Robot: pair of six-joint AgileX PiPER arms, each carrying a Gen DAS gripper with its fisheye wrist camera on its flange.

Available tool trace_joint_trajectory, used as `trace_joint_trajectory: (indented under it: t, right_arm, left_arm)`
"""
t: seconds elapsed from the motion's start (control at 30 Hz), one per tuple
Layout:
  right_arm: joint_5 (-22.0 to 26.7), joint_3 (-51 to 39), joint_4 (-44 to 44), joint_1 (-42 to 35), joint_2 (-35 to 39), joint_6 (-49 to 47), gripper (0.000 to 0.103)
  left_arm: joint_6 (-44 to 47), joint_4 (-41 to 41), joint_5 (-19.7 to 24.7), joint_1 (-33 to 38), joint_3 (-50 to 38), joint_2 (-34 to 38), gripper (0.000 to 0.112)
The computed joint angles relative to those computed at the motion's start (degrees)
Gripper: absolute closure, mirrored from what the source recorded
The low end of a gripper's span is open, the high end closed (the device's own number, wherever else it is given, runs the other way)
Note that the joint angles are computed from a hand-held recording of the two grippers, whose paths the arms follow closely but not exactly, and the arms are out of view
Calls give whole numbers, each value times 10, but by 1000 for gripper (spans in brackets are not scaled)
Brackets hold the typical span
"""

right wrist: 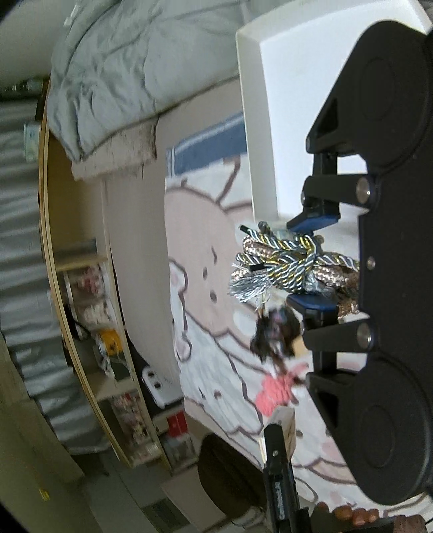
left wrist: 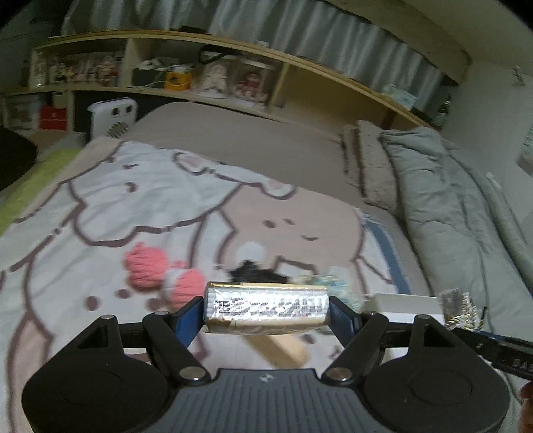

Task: Organize objects
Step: 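Carry the snack bar and rope tassel over the white box with both grippers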

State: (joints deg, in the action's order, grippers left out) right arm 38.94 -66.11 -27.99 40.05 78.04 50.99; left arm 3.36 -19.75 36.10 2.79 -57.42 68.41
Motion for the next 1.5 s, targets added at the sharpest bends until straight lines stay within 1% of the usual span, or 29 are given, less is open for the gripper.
trace_joint_trajectory:
  t: [0.17,0.27,0.33,0.5,0.67,0.73,0.83,0.97,1.07,1.1,1.17,1.27,1.4,1.47,1.5]
  right_arm:
    - [-17,33,10,-46,-31,-18,62]
    - [-29,48,22,-72,-42,-30,62]
    - [-34,57,30,-90,-46,-41,62]
    - [-45,78,63,-132,-58,-83,62]
    - [-57,99,97,-180,-66,-122,61]
    - [-55,104,98,-193,-63,-127,61]
    - [-50,108,104,-207,-53,-143,61]
    - [-43,107,114,-220,-37,-175,61]
    - [-34,105,100,-223,-26,-170,62]
    - [-34,105,98,-225,-22,-169,64]
    - [-42,105,125,-239,-19,-196,68]
    - [-45,106,133,-249,-14,-205,70]
    - [-44,107,141,-254,-5,-218,70]
    - [-42,106,135,-254,-2,-212,70]
    - [-42,105,133,-255,-1,-210,70]
  left_arm:
    - [-101,64,-26,-102,-26,28,34]
    - [-164,110,-58,-159,-35,44,34]
    - [-208,149,-69,-194,-46,59,34]
    - [-289,225,-78,-262,-80,104,34]
    - [-347,282,-102,-310,-97,148,34]
    - [-339,279,-103,-319,-108,166,34]
    - [-318,275,-76,-334,-142,202,34]
    - [-238,218,-43,-337,-177,245,34]
    - [-210,198,-36,-339,-189,269,34]
    - [-202,186,-34,-337,-192,275,34]
    - [-191,157,-31,-335,-202,293,34]
    - [-179,130,-29,-334,-216,314,34]
    - [-180,127,-20,-333,-234,334,34]
    - [-167,111,-19,-329,-235,337,33]
    - [-165,105,-20,-327,-235,338,30]
